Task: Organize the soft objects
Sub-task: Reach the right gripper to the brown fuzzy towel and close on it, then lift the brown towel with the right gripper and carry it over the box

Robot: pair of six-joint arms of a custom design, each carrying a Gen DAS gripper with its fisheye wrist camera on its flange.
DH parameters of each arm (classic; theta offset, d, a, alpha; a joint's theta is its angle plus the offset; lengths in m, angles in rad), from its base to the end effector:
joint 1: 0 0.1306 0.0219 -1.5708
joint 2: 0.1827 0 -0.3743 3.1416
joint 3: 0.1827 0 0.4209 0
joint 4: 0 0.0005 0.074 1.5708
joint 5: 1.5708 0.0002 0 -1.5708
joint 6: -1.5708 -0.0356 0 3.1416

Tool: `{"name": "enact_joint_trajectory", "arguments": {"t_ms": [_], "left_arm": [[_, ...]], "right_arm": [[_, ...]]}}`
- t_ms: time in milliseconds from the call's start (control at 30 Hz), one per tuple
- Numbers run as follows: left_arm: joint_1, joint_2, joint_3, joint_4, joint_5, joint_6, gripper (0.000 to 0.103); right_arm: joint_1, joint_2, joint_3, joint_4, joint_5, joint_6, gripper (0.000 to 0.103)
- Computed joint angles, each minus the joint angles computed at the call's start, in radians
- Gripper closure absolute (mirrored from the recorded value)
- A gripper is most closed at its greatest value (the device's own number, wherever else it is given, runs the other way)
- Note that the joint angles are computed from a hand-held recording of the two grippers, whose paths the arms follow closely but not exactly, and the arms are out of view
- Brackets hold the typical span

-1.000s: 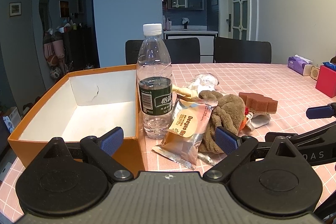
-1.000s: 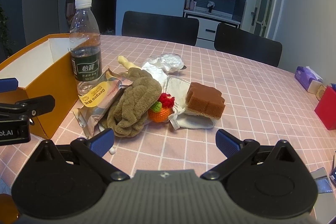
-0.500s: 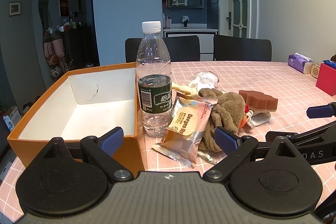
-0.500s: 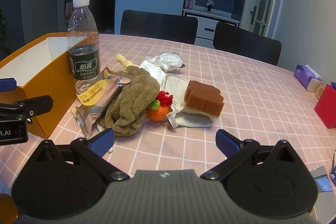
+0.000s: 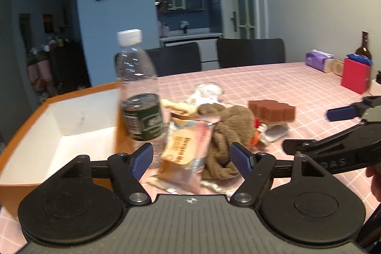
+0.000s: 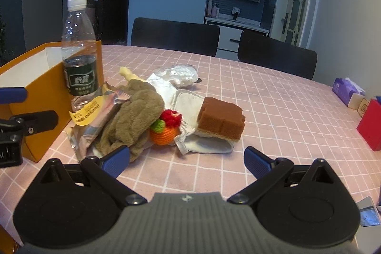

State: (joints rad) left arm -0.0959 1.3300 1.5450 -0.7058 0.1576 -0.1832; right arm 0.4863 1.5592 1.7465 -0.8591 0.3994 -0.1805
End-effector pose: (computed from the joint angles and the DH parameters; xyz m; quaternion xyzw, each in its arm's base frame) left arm 0.5046 -0.0547 0.5424 0.1590 0.8411 -0.0451 0.5150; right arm 0.5218 0.2596 0.5112 -0.0493 0.8856 -0.0295 0.4609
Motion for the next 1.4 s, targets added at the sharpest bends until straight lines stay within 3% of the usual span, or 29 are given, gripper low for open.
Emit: {"name": "enact_joint_trajectory", "arguments": {"t_ms": [167, 333, 500, 633, 700, 767, 867, 1067, 1233, 1300, 1400], "left_arm": [[-0.005, 0.055, 0.045, -0.039, 0.05, 0.01, 0.021], [0.0, 0.103, 0.095, -0.118, 0.008, 0.002, 0.037], [-0.002, 0.114, 0.108, -0.148, -0.009, -0.05, 0.04], [0.001, 0.118, 0.119, -0.171, 0.001, -0.061, 0.039], [-0.001, 0.118, 0.116, -0.17, -0.001, -0.07, 0.038], [-0.005, 0.122, 0.116, -0.17, -0.006, -0.074, 0.035], [-0.009, 0.126, 0.116, -0.166, -0.016, -0.07, 0.034], [-0.017, 0.121, 0.103, -0.133, -0.021, -0.078, 0.023], [-0.037, 0.127, 0.095, -0.133, -0.043, -0.144, 0.021], [-0.045, 0.122, 0.08, -0.128, -0.064, -0.191, 0.02], [-0.053, 0.106, 0.054, -0.12, -0.08, -0.298, 0.014]], "right_arm": [[-0.025, 0.024, 0.012, -0.001, -0.078, -0.002, 0.028], [-0.039, 0.058, 0.046, 0.011, -0.186, -0.026, 0.03], [-0.045, 0.122, 0.113, -0.007, -0.289, -0.068, 0.04], [-0.054, 0.165, 0.148, -0.02, -0.353, -0.125, 0.042], [-0.061, 0.183, 0.16, -0.027, -0.403, -0.16, 0.049], [-0.066, 0.194, 0.166, -0.028, -0.437, -0.194, 0.072], [-0.062, 0.182, 0.151, -0.014, -0.415, -0.185, 0.087], [-0.068, 0.078, 0.064, -0.018, -0.345, -0.125, 0.09], [-0.079, 0.041, 0.026, -0.069, -0.292, -0.12, 0.09], [-0.081, 0.034, 0.016, -0.074, -0.295, -0.126, 0.085], [-0.074, 0.022, 0.007, -0.05, -0.278, -0.112, 0.068]]}}
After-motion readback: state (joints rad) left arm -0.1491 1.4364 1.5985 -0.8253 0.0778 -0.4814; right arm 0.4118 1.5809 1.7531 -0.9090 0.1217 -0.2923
